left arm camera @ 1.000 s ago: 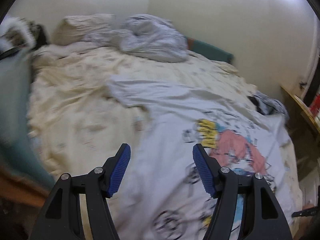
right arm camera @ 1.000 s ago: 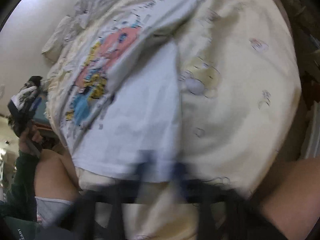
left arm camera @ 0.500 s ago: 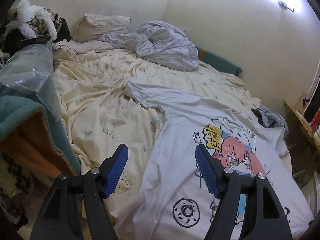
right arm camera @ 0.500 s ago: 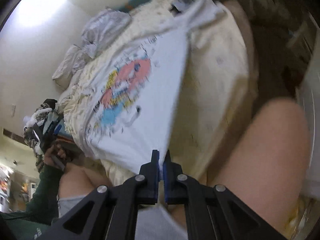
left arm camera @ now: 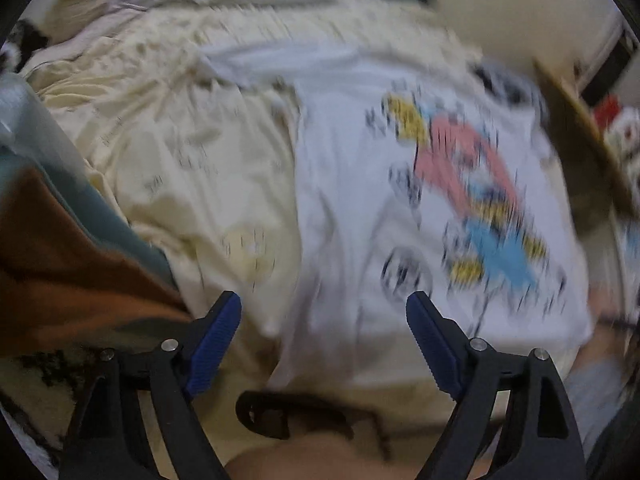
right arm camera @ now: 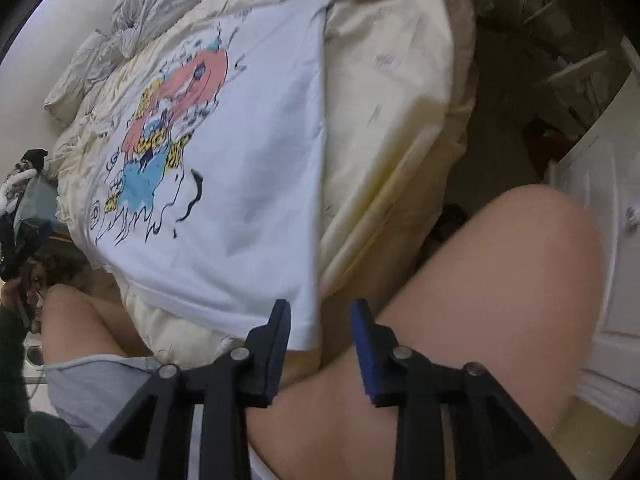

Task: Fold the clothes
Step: 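Grasp the T-shirt hem with the right tool, then grasp the T-shirt hem with the left tool while the right tool holds it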

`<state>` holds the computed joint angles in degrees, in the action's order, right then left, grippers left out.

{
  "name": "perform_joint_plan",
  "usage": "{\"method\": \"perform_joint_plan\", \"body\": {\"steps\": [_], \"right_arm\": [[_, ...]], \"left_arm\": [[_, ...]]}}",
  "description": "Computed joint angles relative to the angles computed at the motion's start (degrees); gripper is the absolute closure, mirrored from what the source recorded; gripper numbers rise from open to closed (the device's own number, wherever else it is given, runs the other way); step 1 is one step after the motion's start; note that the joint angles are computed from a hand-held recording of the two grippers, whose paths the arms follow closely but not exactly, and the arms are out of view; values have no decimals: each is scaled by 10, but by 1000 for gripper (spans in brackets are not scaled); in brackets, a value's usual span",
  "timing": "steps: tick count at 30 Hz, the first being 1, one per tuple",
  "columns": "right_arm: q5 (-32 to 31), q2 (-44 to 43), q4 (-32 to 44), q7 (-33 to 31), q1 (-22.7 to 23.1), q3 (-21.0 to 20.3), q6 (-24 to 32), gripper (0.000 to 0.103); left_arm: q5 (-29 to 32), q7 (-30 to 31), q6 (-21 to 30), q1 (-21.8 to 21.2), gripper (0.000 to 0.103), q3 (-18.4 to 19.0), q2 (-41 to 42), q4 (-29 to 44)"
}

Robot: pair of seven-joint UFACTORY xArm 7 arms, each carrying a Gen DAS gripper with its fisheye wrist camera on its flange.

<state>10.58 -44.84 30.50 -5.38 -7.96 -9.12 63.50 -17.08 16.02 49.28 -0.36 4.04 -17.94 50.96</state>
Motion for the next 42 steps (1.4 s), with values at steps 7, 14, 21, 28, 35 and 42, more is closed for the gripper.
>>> {"method": "perform_joint_plan", "body": {"steps": [7, 14, 21, 28, 35, 42], "right_arm": [[96, -8, 1, 14, 32, -28, -52, 67], [98, 5, 7, 41, 41, -9, -30, 67], [93, 19, 21, 44, 50, 3, -28, 67], [104, 31, 29, 35, 76, 15, -51, 66], [137, 44, 13, 29, 101, 11, -66, 63], [141, 44, 20, 12, 106, 10, -78, 63]], "left_arm": [[-33, 98, -37, -10, 16, 28, -18, -109], [-110, 155, -168, -18, 27, 31, -5, -182], [-128, 153, -191, -20, 102, 21, -5, -202], [41, -26, -171, 29, 102, -49, -98, -233], [161, -153, -136, 32, 102, -83, -159, -235], [169, -158, -36, 1, 102, -46, -216, -212]]}}
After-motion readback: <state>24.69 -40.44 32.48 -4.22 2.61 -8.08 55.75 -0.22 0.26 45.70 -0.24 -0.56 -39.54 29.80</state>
